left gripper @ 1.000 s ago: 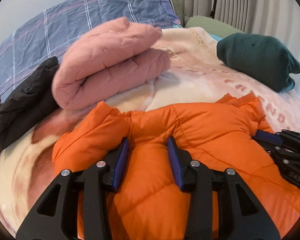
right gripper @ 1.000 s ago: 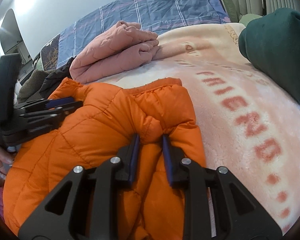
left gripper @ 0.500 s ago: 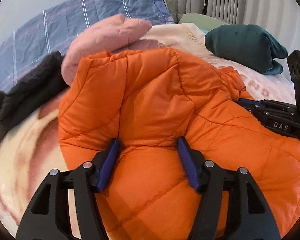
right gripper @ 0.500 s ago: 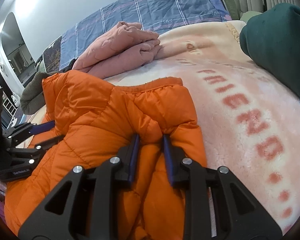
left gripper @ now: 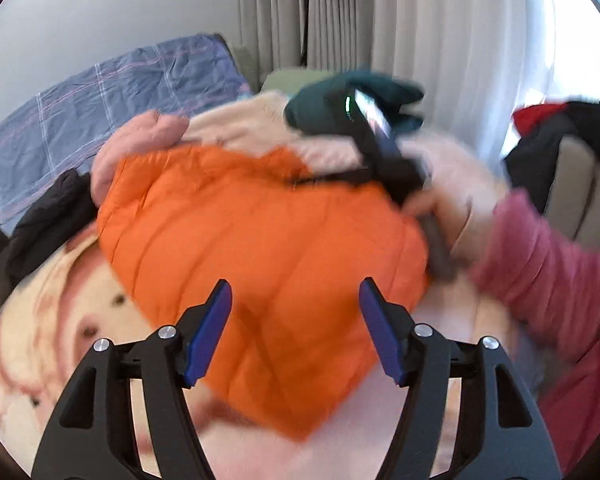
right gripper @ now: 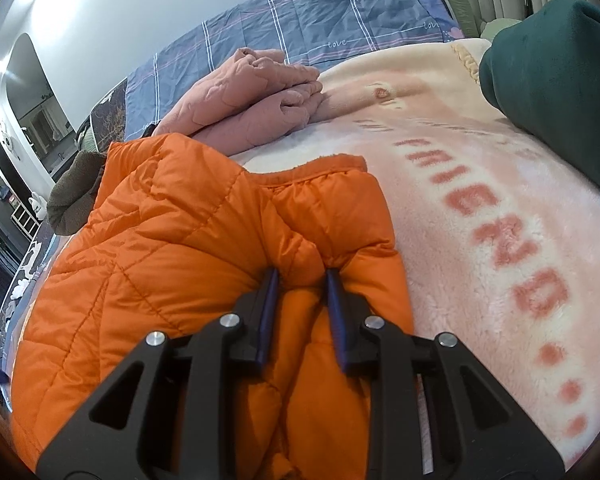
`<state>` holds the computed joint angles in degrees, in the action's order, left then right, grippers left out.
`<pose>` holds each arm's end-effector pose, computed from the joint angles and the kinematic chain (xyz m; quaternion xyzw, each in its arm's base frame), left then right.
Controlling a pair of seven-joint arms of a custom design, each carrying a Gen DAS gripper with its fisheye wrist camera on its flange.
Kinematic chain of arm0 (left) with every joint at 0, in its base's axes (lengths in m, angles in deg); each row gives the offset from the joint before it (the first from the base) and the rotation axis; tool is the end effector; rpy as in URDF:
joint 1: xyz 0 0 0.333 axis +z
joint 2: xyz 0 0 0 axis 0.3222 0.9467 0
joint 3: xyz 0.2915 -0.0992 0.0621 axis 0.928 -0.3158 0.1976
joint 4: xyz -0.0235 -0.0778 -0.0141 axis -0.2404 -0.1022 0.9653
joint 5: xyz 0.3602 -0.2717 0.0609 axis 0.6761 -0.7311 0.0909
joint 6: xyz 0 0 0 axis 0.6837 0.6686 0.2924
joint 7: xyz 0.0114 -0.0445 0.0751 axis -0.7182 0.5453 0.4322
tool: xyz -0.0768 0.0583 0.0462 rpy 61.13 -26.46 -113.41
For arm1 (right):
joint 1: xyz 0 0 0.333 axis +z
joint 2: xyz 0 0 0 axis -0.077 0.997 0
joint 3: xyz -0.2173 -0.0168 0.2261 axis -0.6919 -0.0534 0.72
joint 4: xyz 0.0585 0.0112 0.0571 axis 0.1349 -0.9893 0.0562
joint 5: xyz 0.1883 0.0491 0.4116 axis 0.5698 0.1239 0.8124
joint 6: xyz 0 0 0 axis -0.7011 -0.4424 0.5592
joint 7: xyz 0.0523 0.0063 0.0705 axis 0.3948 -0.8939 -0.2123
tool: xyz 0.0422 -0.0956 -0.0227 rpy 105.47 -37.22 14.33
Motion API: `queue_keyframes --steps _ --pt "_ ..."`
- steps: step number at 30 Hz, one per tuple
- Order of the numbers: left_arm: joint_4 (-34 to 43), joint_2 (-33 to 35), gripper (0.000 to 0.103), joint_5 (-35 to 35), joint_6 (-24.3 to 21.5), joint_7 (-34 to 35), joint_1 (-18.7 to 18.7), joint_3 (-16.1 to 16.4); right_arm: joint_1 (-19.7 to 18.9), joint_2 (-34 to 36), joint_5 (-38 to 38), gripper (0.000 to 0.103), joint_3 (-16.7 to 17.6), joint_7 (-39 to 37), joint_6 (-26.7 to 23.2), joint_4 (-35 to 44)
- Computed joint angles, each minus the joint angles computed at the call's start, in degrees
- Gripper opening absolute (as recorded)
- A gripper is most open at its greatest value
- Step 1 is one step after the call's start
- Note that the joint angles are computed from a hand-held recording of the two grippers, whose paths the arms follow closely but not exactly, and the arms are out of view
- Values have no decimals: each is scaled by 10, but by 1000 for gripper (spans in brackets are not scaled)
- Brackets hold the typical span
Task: Fold large clothes
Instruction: 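Release the jacket with the left gripper and lift it away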
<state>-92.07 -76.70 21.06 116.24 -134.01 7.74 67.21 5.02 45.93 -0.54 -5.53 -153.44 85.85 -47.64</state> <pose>0.5870 -0.2390 0.4040 -0.1792 0.8864 -0.4099 0.1190 0.5844 0.1570 0.3730 -0.4837 0.7724 -0.2232 0.3459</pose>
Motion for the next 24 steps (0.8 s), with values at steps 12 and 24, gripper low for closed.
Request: queue_keyframes --steps 12,24 --pt "-53 21 71 -8 242 -29 -40 -15 0 0 -4 25 0 2 -3 0" --pt "-86 21 72 197 250 -307 10 -6 15 1 -8 26 11 -30 -54 11"
